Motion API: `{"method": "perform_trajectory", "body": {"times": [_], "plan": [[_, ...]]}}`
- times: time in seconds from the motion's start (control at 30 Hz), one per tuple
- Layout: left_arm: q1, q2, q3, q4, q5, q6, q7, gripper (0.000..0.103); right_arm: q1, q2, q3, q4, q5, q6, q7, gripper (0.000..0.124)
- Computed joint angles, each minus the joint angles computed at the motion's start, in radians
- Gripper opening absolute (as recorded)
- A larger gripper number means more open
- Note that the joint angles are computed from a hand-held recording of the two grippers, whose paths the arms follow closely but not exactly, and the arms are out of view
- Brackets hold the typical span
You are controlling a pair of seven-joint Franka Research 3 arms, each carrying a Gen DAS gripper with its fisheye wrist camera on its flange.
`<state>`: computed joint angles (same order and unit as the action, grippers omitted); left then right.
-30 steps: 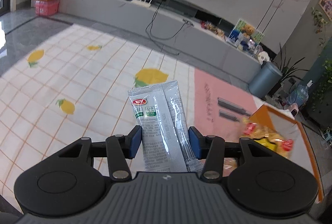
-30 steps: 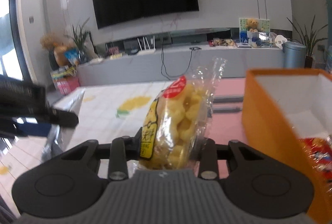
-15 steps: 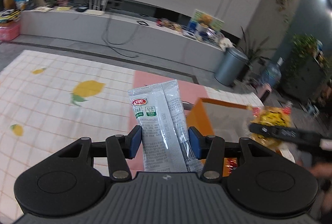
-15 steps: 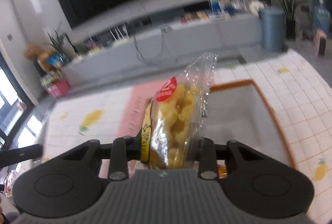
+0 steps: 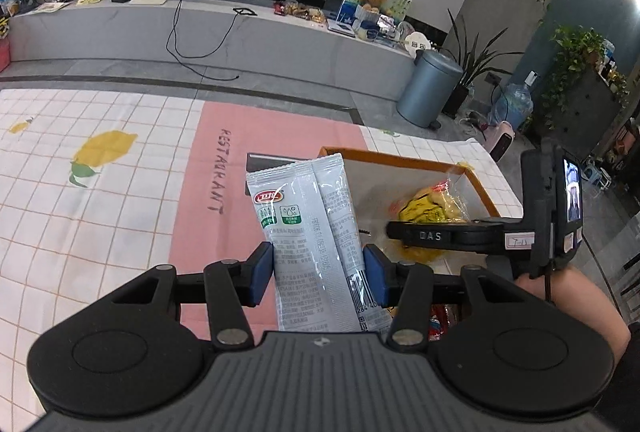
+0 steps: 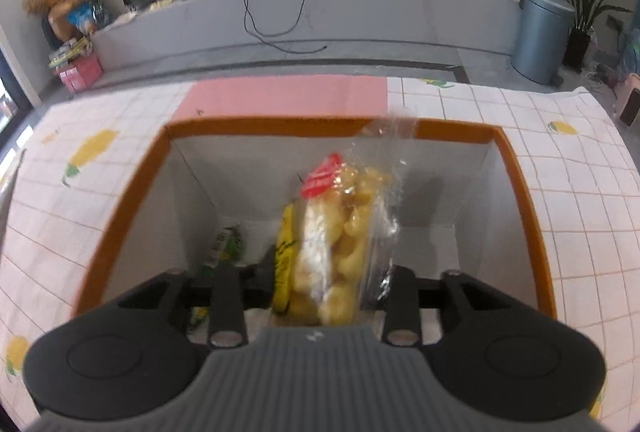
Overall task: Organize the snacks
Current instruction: 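Carry the yellow snack bag over the box and release it with the right gripper, then lower the white sachet pack into the box and open the left gripper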
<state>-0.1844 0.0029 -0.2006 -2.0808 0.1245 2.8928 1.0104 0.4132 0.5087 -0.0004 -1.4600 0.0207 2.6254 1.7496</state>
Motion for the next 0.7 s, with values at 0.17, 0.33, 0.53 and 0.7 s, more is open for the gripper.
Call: {"method": "perform_trajectory", "body": {"times": [0.17, 0.33, 0.53, 0.7], "plan": [[-0.005, -0.008, -0.003, 0.003, 0.048, -0.021, -0.052, 0.056, 0.099, -0.089, -0.134, -0.127, -0.212, 0.155, 0.151, 0.087], [-0.015, -0.03, -0.011, 0.003, 0.123, -0.033, -0.114, 0.056, 0.185, -0.192, -0.283, -0.274, -0.485, 0.371, 0.391, 0.092], [-0.039, -0.013, -0.031, 0.052, 0.206, -0.067, -0.162, 0.056, 0.199, -0.272, -0.355, -0.362, -0.652, 0.439, 0.639, 0.092], [-0.069, 0.097, -0.05, 0.179, 0.1, -0.107, -0.043, 0.056, 0.131, -0.308, -0.313, -0.398, -0.679, 0.435, 0.719, 0.092]]}}
